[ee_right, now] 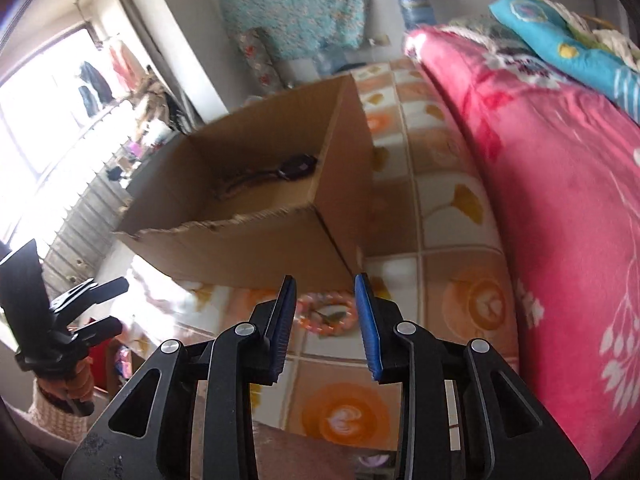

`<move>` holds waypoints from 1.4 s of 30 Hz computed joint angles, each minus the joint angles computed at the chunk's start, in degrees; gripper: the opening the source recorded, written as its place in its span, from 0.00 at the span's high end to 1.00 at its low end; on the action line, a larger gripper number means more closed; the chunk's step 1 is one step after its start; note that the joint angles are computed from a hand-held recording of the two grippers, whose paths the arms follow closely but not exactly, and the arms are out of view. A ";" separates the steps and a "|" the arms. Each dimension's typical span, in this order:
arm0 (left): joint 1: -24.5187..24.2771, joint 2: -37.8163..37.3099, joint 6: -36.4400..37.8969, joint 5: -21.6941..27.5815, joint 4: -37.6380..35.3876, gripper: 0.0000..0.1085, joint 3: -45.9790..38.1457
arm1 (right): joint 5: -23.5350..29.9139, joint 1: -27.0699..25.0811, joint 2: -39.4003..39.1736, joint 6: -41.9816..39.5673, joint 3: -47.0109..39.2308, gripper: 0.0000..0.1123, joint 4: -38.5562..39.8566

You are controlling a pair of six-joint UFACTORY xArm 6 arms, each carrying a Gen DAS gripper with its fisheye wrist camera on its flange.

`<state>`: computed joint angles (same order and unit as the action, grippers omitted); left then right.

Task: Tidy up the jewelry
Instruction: 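Move the right gripper back to the pink bead bracelet on the table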

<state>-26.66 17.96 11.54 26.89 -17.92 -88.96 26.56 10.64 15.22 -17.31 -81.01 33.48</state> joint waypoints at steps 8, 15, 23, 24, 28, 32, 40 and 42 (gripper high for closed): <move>-0.79 6.88 -21.68 6.69 25.01 0.26 -5.21 | 4.26 -0.38 8.92 9.12 -7.10 0.74 -9.19; -0.45 8.91 -29.33 9.05 29.92 0.18 -7.32 | 2.54 1.21 10.60 14.48 -8.57 0.82 -21.92; 0.16 8.39 -32.92 8.50 32.52 0.10 -5.82 | 3.07 2.34 6.09 12.76 -3.03 0.93 -20.30; 0.45 7.93 -32.83 7.99 32.60 0.10 -5.00 | 3.14 2.60 5.72 12.39 -2.59 0.93 -19.59; 0.43 8.02 -33.57 7.85 33.23 0.10 -5.05 | 3.39 3.82 4.44 10.08 -1.19 0.93 -16.10; 0.24 7.50 -35.37 7.34 34.52 0.10 -4.01 | 3.45 5.86 3.31 6.12 -0.19 0.93 -10.29; -0.45 7.04 -40.73 7.68 37.83 0.10 -3.29 | 3.63 9.49 4.76 -0.48 -2.75 0.93 -3.42; -0.62 7.00 -42.09 7.71 38.73 0.10 -3.24 | 3.93 10.08 5.04 -0.98 -3.16 0.93 -3.04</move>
<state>-27.28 24.96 -30.54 34.60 20.81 -92.20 30.48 20.72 20.26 -18.29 -84.17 30.44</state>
